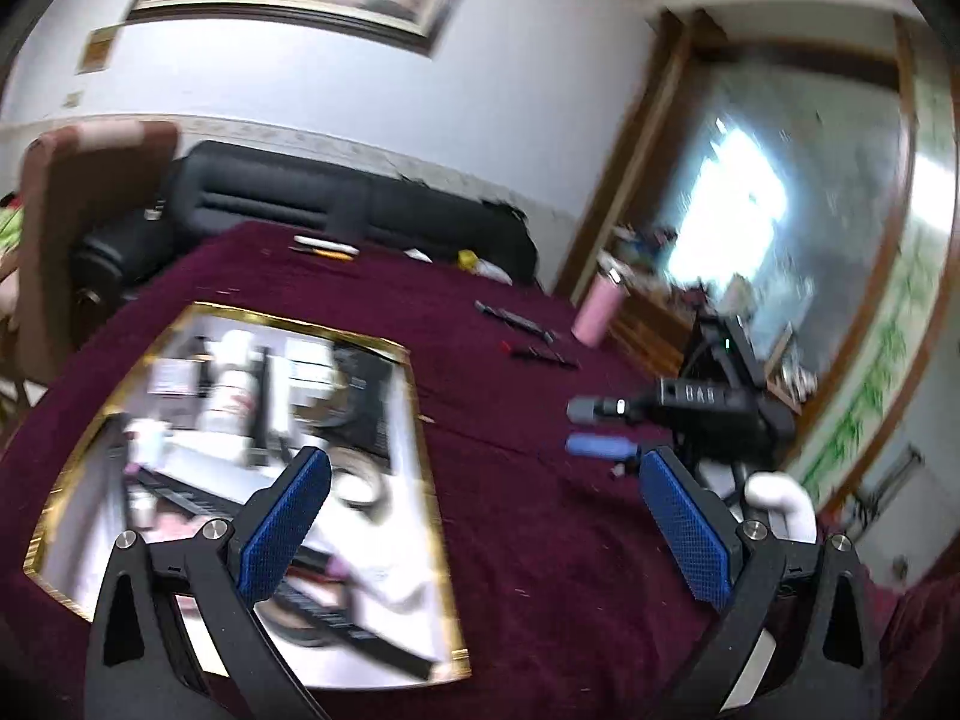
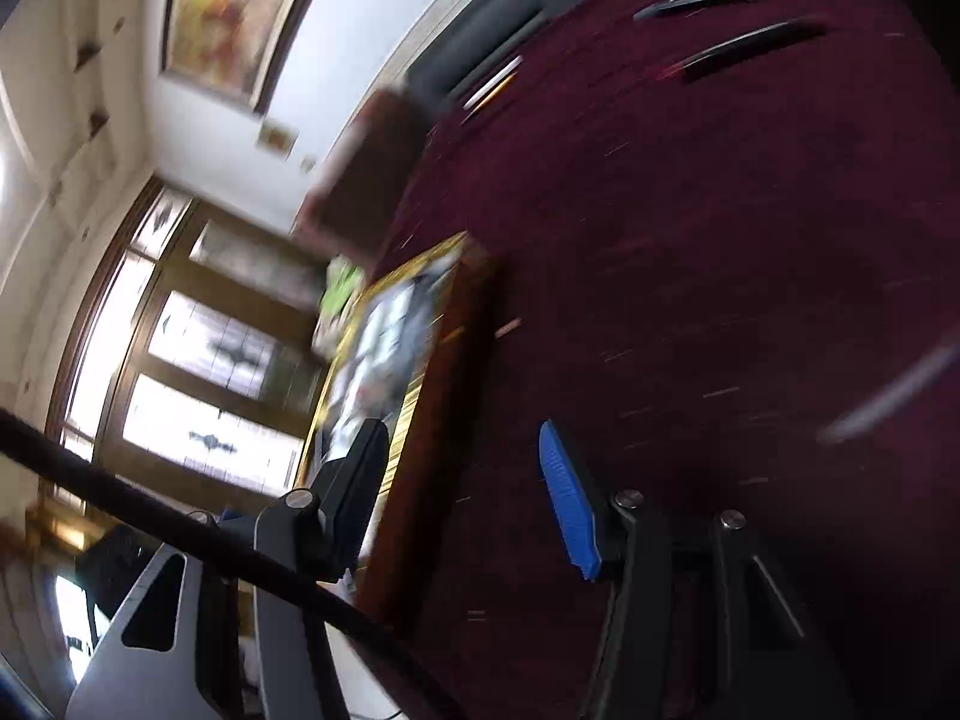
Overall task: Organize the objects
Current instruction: 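Withdraw both tools from the tray toward the remaining pens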
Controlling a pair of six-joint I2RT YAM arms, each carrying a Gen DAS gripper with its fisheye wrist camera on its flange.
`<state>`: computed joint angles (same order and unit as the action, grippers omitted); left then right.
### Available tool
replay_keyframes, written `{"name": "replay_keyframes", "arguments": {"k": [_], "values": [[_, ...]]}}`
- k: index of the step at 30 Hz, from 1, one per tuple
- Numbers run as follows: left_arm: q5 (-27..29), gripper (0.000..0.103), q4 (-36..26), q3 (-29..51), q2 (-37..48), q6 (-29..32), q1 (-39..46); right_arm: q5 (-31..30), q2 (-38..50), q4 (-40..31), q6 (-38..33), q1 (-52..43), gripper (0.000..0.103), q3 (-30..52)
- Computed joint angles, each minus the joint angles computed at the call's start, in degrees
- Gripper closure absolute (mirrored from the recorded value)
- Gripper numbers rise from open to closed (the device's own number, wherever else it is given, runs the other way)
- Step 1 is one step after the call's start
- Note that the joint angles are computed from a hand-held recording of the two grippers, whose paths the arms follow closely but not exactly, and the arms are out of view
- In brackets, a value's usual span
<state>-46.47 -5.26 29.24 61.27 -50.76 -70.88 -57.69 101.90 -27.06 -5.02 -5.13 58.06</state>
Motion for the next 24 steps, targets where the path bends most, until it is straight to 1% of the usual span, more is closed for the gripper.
{"name": "replay_keyframes", "arguments": {"k": [2, 3, 8, 10, 14, 16, 17, 20, 24], "values": [[3.13, 0.002, -0.15, 4.23, 6.04, 0.91, 1.85, -0.28, 0.91, -1.9, -2.21, -3.79, 0.051, 2.04], [3.53, 0.002, -1.3, 6.23, 8.4, 0.71, 2.23, -0.22, 1.77, -3.08, -2.8, -4.97, 0.051, 4.03], [5.04, 0.002, -10.26, 17.85, 20.31, -1.71, 3.67, 0.76, 5.31, -5.05, -2.86, -8.31, 0.051, 10.57], [5.32, 0.002, -15.32, 22.85, 25.06, -3.57, 4.22, 1.61, 6.56, -4.79, -2.5, -8.4, 0.051, 12.85], [7.4, 0.002, -22.23, 33.11, 34.84, -3.51, 7.02, 3.99, 8.02, -1.79, 0.54, -7.72, 0.051, 16.65], [8.13, 0.002, -24.78, 38.1, 39.55, -2.3, 8.16, 6.06, 9.33, -0.73, 1.58, -7.12, 0.051, 19.19], [8.41, 0.002, -26.49, 40.61, 41.84, -2.15, 8.56, 6.24, 10.57, -1.47, 0.75, -7.65, 0.051, 20.86], [10.1, 0.002, -29.09, 47.51, 47.75, -0.12, 9.21, 6.72, 13.4, -1.14, -0.06, -8.6, 0.051, 23.69], [10.85, 0.002, -33.02, 55.71, 54.29, 2.21, 9.43, 4.05, 17.2, 0.17, -0.15, -10.88, 0.051, 25.24]]}}
